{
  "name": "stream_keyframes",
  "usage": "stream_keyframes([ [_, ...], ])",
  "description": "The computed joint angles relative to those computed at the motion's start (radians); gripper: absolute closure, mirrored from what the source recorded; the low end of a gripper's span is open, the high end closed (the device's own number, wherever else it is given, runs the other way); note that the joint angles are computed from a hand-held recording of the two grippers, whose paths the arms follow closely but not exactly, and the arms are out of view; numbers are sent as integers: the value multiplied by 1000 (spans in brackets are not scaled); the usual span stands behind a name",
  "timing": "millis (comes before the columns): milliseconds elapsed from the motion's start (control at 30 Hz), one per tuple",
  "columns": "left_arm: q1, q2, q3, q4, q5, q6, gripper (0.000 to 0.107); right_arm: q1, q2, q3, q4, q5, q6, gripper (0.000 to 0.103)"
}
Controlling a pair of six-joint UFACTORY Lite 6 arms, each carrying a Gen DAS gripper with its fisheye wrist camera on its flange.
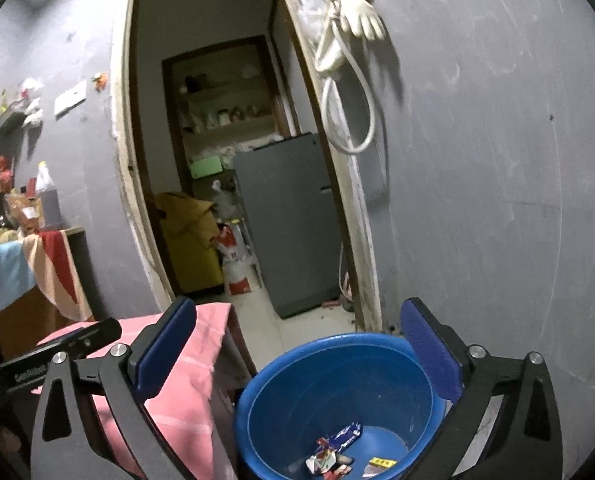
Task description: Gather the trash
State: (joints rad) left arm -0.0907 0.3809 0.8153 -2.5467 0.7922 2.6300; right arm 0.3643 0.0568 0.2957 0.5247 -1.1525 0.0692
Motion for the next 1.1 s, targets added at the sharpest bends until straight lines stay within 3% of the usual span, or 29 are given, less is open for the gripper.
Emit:
stream_keyframes([
  [100,32,-45,-69,5,71,3,8,58,-9,-22,51,-40,-31,0],
  [700,147,-240,-402,-17,285,224,7,406,-54,-141,373,-238,-60,0],
  [1100,327,-340,-596,146,383,254,7,805,2,-180,741,-348,-1,0],
])
